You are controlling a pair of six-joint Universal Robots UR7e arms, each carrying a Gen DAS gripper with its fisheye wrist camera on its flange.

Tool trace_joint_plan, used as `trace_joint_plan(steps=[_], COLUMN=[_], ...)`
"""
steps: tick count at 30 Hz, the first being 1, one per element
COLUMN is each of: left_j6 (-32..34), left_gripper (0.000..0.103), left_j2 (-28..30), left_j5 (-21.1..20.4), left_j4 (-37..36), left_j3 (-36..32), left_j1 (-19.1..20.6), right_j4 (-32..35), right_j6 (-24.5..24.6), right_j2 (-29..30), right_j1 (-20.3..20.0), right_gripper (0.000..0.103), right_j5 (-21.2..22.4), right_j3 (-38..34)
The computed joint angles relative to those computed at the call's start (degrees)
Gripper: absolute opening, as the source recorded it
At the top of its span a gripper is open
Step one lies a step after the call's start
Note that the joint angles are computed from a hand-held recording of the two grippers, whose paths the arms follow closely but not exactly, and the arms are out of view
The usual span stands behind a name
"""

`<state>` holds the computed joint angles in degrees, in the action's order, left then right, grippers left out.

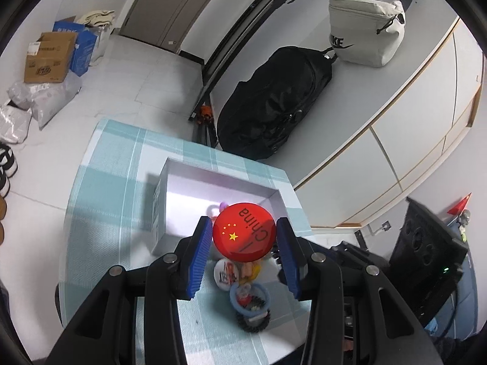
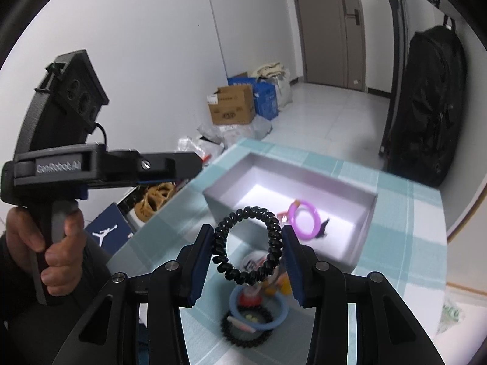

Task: Organize jewelry
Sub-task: 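Carry the red badge and black bracelet into the box and release both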

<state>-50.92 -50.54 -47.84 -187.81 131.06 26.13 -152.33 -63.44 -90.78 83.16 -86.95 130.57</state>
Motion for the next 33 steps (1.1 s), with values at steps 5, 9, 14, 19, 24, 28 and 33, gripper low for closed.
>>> trace_joint_plan(steps=[5, 9, 14, 19, 24, 28, 33], left_j6=[3.7, 5.9, 5.7, 7.1, 6.7, 6.8, 6.4], left_gripper=[0.037, 0.037, 0.037, 0.037, 0.038, 0.038, 0.038], left_j2=[0.8, 1.4, 2.6, 3.5, 4.4, 5.0, 4.9], left_j5=[-1.2, -3.7, -5.3, -6.3, -5.2, -4.8, -8.5], left_j4=[2.6, 4.5, 8.2, 11.2, 13.4, 14.0, 12.9], left_j3=[-3.4, -6.0, -8.7, -11.0, -11.8, -12.6, -12.7], left_j1=[2.4, 4.8, 7.1, 8.7, 9.0, 9.6, 11.0], right_j4=[2.2, 4.3, 5.3, 6.2, 7.3, 8.2, 8.0], right_j6=[-0.4, 0.8, 1.9, 1.5, 2.1, 3.2, 3.6], right_j2=[1.8, 4.3, 7.6, 10.2, 11.7, 12.7, 13.5], right_j1=[-0.2, -0.8, -1.1, -1.2, -1.7, -2.3, -2.3], right_gripper=[0.044, 0.044, 0.044, 0.044, 0.044, 0.044, 0.044], right_j5=[2.2, 3.4, 3.5, 2.8, 2.5, 2.5, 1.4], right_j3=[-3.6, -7.1, -10.6, -13.0, -14.5, -15.4, -15.7])
